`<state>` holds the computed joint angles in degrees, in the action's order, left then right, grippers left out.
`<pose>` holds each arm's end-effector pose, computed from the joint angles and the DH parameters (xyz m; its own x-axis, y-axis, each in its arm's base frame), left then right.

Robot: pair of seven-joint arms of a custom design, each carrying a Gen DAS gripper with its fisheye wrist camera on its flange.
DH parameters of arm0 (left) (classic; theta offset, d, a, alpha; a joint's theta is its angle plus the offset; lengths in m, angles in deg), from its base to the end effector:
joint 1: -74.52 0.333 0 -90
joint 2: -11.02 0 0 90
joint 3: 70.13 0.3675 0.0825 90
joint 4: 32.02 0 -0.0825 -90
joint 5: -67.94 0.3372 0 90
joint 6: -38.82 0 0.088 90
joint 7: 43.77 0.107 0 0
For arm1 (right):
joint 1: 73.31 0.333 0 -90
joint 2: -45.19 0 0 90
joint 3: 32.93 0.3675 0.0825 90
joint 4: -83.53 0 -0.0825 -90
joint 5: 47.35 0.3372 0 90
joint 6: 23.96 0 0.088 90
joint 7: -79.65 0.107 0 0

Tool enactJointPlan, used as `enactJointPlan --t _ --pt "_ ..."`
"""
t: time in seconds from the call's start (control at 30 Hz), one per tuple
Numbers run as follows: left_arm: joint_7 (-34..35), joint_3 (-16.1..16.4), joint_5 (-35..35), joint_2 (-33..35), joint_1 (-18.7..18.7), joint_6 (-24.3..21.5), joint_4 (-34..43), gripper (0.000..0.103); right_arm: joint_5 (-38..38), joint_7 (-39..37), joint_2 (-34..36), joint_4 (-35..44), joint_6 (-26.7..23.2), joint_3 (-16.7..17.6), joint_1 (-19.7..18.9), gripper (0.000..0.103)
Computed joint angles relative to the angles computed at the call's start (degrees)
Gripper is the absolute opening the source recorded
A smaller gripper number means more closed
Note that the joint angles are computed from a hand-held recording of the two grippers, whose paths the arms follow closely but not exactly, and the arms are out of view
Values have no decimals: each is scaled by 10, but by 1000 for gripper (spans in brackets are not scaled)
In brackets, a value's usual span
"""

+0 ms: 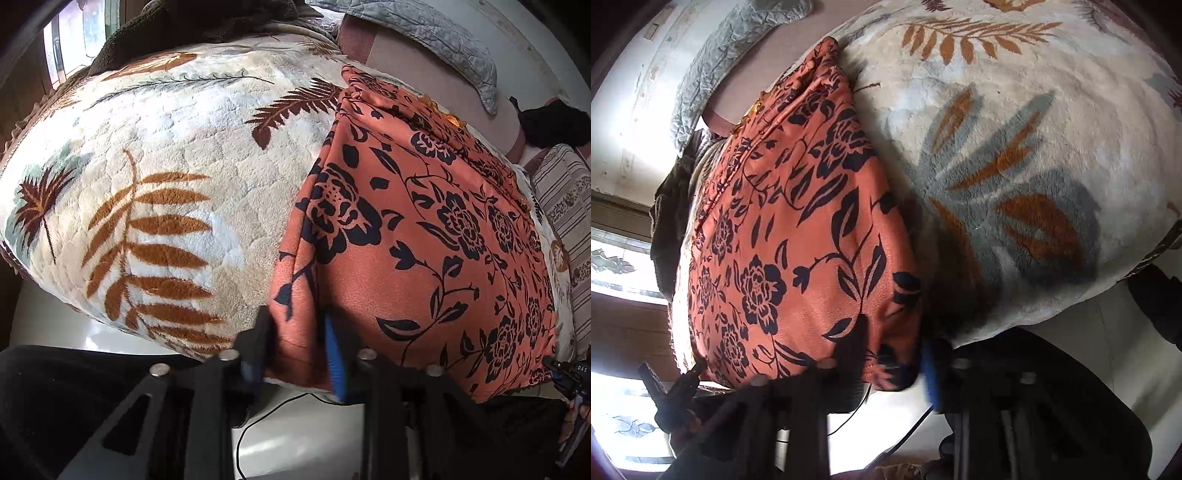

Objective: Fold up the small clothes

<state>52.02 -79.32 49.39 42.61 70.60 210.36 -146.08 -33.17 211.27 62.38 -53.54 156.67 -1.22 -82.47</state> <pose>0.6349 -0.1107 0.3129 -0.0254 -0.9753 0.2195 -0.9100 -0.0684 -0.4090 0.5042 0.1704 0.3529 -0.4955 -0.7242 -0.4796 -0.7711 0.6209 -0.1409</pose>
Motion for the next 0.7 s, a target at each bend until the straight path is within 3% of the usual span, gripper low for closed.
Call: enactJointPlan --t 0.03,0.1,0.2,0.3,0.33,0.37,0.4,0.43,0.47,0.53,0.57,0.6,0.63,0.7 --pt "11 -21 -10 -2 20 -9 2 8 3 -4 0 -2 5 11 -9 14" --pt "29 -46 -29 -13 41 5 -8 7 14 -6 -2 -16 41 67 -59 11" --pt "64 -82 -55 -26 69 29 -21 8 -2 14 -26 -29 70 68 -62 11" --pt "36 -21 -32 -13 16 9 -5 15 -27 27 -10 -20 56 77 -78 17" --pt "17 5 -20 -6 -6 -7 5 24 -34 34 -4 -14 40 73 -76 29" --pt "4 16 -13 -2 -15 -17 10 31 -42 45 -6 -11 28 48 -54 58" --pt "2 11 -14 1 -11 -13 10 45 -34 47 -9 -8 23 12 -17 75" --pt "8 -2 -19 1 -2 2 4 52 -67 83 -14 -11 24 -12 1 82" --pt "10 -5 -18 0 -1 18 -1 52 -64 83 -12 -13 34 -17 6 82" --pt "19 -12 -11 1 3 18 1 50 -69 79 0 -18 46 21 -36 74" --pt "25 -18 -10 4 9 9 6 41 -76 80 9 -17 41 43 -60 47" --pt "9 -5 6 6 0 -3 12 6 -82 79 26 -14 39 85 -103 28" --pt "20 -12 -6 8 7 -14 19 7 -90 81 36 -13 40 107 -126 11" --pt "39 -52 -35 1 43 -11 16 6 -108 83 29 -15 38 124 -146 7"
